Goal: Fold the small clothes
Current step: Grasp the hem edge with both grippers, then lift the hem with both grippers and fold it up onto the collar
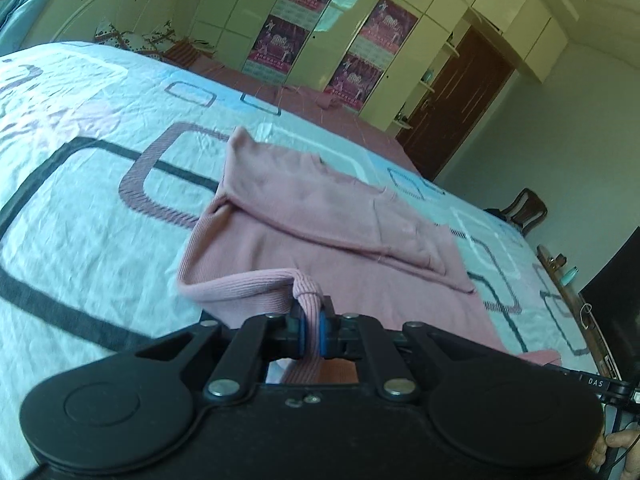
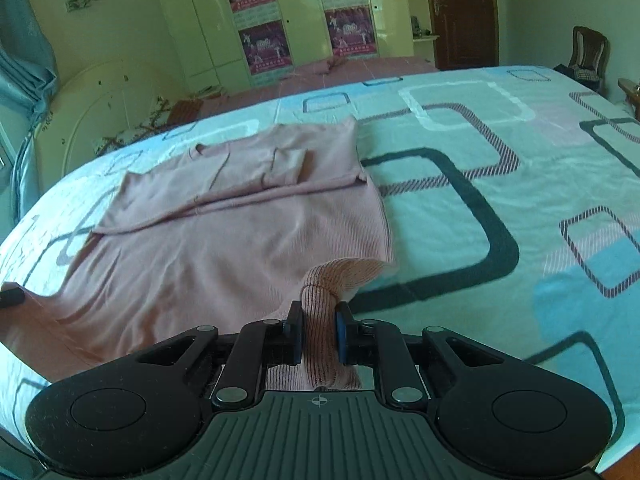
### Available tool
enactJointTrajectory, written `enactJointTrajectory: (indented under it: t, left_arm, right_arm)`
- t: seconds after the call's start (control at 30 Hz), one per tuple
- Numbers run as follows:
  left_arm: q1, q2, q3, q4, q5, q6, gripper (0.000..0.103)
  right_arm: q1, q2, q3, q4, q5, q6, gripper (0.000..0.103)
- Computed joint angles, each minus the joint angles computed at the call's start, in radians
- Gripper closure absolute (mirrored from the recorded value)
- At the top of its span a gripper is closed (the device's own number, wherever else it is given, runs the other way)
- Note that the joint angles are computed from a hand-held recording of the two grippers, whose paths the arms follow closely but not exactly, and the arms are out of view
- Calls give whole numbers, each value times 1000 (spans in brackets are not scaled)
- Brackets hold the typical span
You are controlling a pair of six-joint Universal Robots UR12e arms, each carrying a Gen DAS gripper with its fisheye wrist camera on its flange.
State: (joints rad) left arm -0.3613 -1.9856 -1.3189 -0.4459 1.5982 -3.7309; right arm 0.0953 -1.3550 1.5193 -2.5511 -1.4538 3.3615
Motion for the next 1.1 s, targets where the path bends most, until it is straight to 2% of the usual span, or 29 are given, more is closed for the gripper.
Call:
enactJointTrajectory:
  t: [0.2, 0.37, 0.63, 0.77, 0.8, 0.83, 0.87, 0.9, 0.93, 0.97, 1.0, 1.1]
  left_arm:
    - [18, -111, 162, 21, 25, 4, 98]
    - [33, -229, 347, -24, 44, -5, 98]
    - [57, -401, 624, -199, 114, -71, 98]
    - [63, -478, 761, -348, 137, -64, 95]
    - [63, -494, 791, -385, 146, -59, 90]
    - [63, -509, 819, -419, 157, -57, 80]
    - [63, -517, 835, -441, 163, -51, 75]
    - [63, -519, 840, -452, 171, -41, 61]
    - [63, -514, 829, -443, 183, -32, 42]
    - [63, -502, 804, -415, 194, -22, 34]
    - [63, -490, 779, -379, 200, -4, 30]
    - [74, -465, 737, -340, 149, 49, 30]
  right_arm:
    - [-25, 101, -136, -50, 16, 29, 88]
    - [-42, 230, -314, -14, 59, 80, 88]
    - [-47, 457, -642, 137, 79, 130, 88]
    - [-53, 541, -764, 227, 90, 150, 87]
    - [-56, 559, -790, 254, 98, 158, 87]
    - [-58, 573, -809, 272, 101, 168, 87]
    - [-61, 582, -818, 274, 106, 180, 83]
    - [-64, 587, -824, 278, 111, 185, 75]
    - [-65, 588, -823, 269, 106, 181, 67]
    - [-65, 589, -821, 257, 98, 169, 60]
    - [-67, 585, -814, 245, 94, 157, 57]
    - [-76, 584, -804, 204, 120, 133, 54]
